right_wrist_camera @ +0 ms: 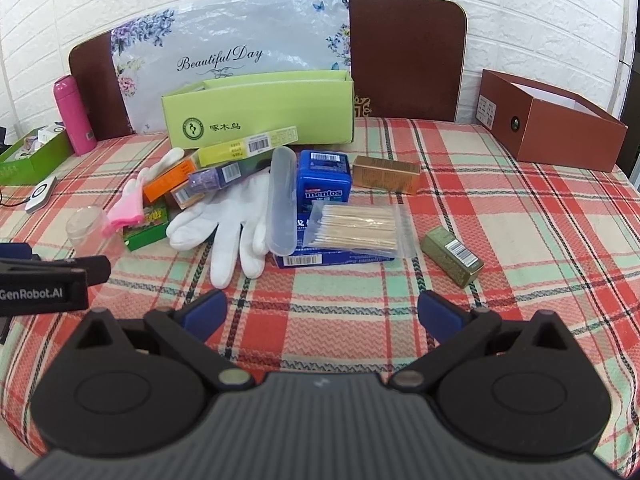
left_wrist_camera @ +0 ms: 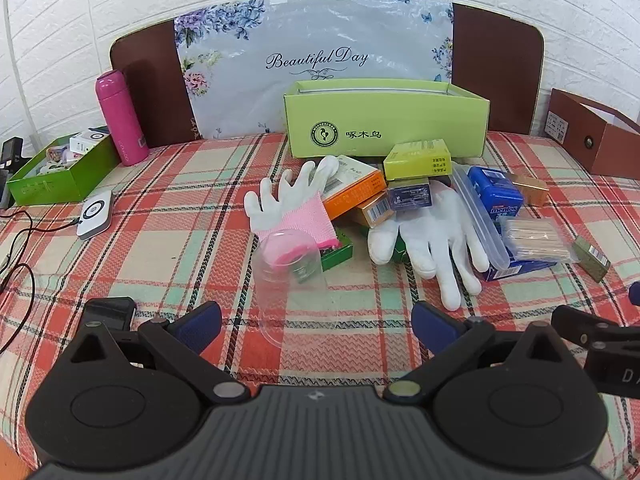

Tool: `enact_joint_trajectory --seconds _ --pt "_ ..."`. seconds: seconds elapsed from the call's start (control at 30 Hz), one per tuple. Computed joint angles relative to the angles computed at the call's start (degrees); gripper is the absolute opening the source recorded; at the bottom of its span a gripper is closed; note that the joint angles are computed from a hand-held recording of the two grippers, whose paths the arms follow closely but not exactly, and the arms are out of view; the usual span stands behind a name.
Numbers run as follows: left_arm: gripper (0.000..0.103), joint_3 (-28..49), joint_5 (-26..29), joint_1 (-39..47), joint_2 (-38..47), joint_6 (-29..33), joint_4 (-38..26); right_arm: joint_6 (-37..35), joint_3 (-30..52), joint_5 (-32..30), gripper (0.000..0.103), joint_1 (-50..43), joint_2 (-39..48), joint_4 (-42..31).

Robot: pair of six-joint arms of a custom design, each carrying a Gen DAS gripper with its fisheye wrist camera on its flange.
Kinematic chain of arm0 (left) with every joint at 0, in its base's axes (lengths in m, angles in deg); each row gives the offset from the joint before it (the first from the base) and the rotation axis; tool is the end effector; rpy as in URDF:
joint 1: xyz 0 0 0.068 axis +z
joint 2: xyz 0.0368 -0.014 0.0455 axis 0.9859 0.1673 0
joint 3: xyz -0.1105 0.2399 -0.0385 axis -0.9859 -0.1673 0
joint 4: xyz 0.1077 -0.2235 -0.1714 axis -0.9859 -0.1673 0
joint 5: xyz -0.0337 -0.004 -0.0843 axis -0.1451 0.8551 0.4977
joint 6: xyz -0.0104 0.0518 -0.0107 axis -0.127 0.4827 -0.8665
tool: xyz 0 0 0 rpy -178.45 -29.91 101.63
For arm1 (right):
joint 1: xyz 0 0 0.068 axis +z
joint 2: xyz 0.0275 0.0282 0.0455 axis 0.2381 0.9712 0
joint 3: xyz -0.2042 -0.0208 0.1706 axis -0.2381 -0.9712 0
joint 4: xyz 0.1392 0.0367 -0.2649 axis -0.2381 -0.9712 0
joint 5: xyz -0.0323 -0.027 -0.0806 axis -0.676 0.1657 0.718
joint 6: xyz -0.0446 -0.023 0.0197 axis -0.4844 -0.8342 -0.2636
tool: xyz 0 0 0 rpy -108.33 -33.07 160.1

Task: Organize objects
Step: 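Move the left gripper toward the pink-cuffed white glove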

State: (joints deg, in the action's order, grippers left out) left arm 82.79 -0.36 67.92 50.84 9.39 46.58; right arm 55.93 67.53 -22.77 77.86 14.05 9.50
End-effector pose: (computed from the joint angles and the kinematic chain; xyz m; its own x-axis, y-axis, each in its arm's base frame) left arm 0.1992 -0.0453 0.1953 -0.6065 0.2702 -0.7477 0.3271 0.9420 0.0751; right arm 0.1062 0.1609 0.1751 -0.6570 0.1649 -0.7357 0.2012 0.9787 0.0397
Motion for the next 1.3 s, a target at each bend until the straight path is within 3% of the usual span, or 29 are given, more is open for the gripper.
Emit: enact_joint_trajectory --seconds 0.77,0.97,1.2,1.3 --pt "0.103 3.24 0.42 -0.09 11.1 -0.47 5.92 -11.45 -2.82 -6.73 0.103 -9.96 0.22 11.16" --pt "0.103 3.39 5.56 3.39 12.53 0.99 9.38 -15.98 -4.19 -7.33 0.103 -11.88 0.22 15.65" --pt "0.103 11.54 15.79 9.64 26.54 -1.6 11.38 -24.68 -5.76 -8.29 0.103 -16.42 0.21 24.27" --pt "0.103 13.85 14.06 7.59 31.57 -1.87 15.45 -29.15 -6.47 -10.4 0.103 -20.23 0.71 29.64"
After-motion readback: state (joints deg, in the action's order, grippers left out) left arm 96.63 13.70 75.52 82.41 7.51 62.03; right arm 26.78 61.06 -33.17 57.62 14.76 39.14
